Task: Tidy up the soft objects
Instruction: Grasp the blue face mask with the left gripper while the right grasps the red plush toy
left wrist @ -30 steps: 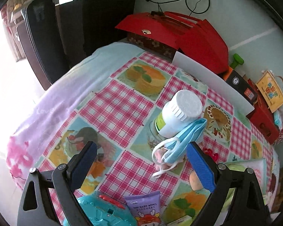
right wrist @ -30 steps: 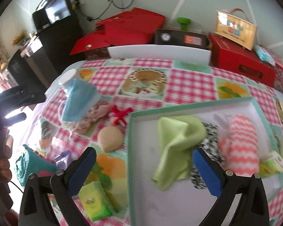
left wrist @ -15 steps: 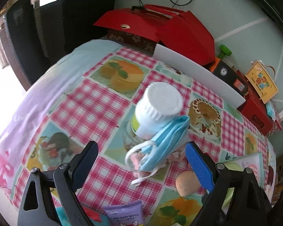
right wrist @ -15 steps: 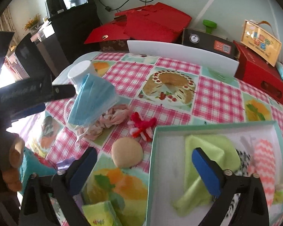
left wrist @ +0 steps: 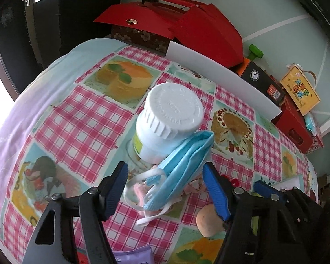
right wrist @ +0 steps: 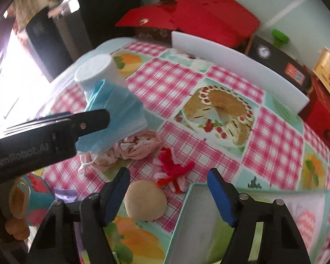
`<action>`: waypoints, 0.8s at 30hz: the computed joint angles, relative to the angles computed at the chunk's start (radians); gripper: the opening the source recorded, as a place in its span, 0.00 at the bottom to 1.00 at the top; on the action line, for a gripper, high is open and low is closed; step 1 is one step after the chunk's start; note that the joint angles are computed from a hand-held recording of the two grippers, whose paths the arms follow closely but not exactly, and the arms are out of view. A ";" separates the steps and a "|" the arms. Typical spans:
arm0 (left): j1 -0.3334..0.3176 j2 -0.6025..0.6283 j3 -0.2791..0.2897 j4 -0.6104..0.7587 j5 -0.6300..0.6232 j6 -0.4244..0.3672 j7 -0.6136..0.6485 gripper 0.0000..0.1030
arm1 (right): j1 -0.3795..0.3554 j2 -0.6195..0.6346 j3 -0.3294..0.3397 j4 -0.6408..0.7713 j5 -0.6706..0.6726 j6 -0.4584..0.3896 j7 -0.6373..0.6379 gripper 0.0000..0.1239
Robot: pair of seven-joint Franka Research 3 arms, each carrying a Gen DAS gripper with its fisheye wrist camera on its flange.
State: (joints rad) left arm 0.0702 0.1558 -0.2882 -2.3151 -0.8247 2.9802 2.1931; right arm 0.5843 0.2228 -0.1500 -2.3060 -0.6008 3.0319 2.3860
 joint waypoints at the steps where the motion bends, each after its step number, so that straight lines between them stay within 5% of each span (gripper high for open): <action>1: 0.000 0.004 -0.001 0.004 -0.001 -0.004 0.002 0.61 | -0.014 0.009 0.020 0.012 0.022 -0.017 -0.035 0.57; 14: 0.019 0.025 -0.011 0.024 -0.038 -0.055 0.045 0.26 | -0.014 0.104 0.046 0.112 0.160 -0.105 -0.214 0.40; 24: 0.005 0.007 0.007 0.026 -0.162 -0.087 0.159 0.11 | -0.029 0.116 0.071 0.097 0.319 -0.042 -0.315 0.29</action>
